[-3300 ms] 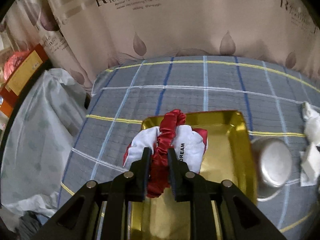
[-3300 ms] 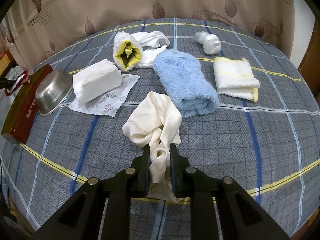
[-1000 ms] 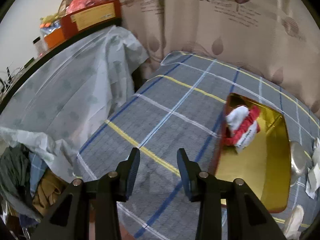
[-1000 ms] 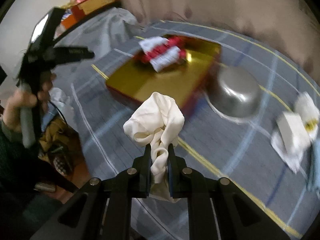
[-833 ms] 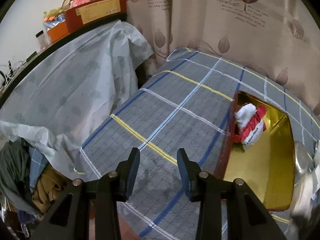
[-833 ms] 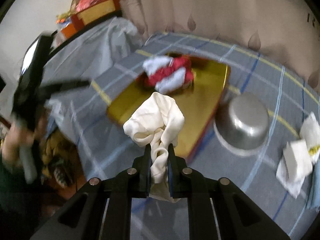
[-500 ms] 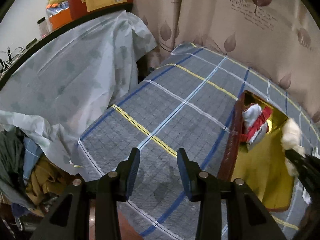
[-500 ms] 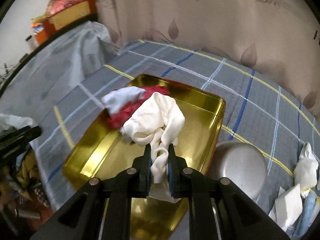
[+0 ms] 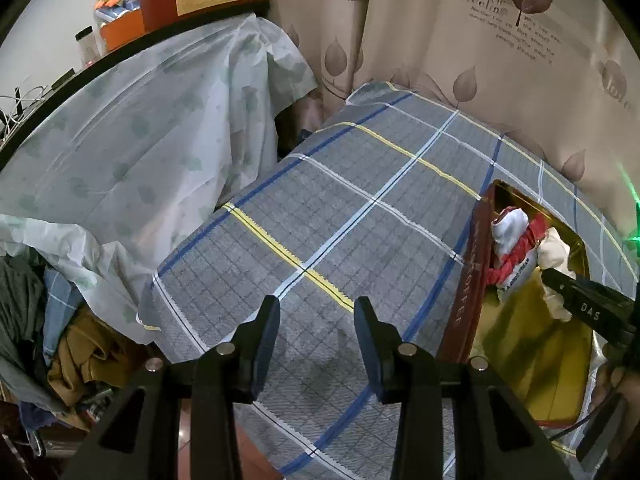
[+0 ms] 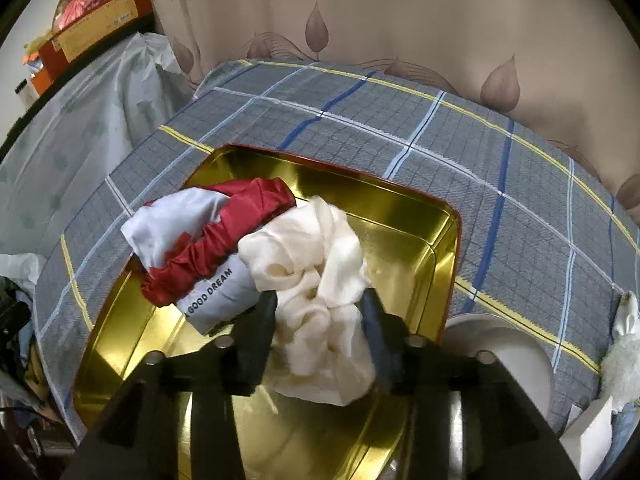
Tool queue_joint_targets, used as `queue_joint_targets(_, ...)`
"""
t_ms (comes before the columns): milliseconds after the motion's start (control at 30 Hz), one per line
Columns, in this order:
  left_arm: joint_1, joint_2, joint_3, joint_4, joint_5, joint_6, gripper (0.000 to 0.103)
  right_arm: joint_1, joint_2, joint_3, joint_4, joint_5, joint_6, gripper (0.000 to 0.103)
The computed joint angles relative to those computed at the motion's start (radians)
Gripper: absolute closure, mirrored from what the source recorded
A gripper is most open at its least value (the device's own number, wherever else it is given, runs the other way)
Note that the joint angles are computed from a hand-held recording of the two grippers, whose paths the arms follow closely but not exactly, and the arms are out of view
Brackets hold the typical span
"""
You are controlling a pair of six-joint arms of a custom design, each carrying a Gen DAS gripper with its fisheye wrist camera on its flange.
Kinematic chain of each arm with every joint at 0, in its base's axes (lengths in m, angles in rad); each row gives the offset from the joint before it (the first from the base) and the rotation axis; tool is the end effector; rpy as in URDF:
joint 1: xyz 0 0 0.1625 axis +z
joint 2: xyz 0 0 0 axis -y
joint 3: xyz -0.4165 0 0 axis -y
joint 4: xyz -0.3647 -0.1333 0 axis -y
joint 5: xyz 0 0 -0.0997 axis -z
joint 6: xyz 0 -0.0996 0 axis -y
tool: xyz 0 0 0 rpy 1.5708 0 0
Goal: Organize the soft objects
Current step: 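Move the right tool to the white gauze towel and grasp it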
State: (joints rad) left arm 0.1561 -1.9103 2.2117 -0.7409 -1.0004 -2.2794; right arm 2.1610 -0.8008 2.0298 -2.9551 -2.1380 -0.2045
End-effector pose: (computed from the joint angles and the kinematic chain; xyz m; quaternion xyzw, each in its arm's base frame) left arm -0.1449 -0.2122 0.3211 -0.2025 0.7988 -0.3688 0.4300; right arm 0.3577 -0.3907 0.0503 0.3504 -0.8910 0.1266 0.2595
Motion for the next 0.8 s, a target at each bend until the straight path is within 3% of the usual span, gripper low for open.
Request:
queue_joint_targets(100,0.005,-0.001,0.004,-0.015,0.0,0.009,0.064,-0.001,-0.008,0.006,-0.008,0.003,-0.006,0.052)
queue_joint_targets(233,0.001,0.009,0.004,-0.023,0.004,0.017,0.064,0.003,-0.056,0.037,-0.022,0.032,0.004,0.051)
queue_joint_targets(433,-0.015,0.036,0.0,-0.009,0.01,-0.003,0.064,0.009,-0.218,0.175,-0.09,0.093,0.0,0.046)
queue_joint_targets(600,-0.006,0.052,0.002,-0.032,0.011,0.016,0.064,-0.031,-0.386,0.317,-0.123,0.034,-0.038,0.046)
queue_joint_targets(800,-0.015,0.093,-0.007,-0.04,0.022,0.039,0.064,-0.146,-0.624,0.426,-0.136,-0.069,-0.075,0.046)
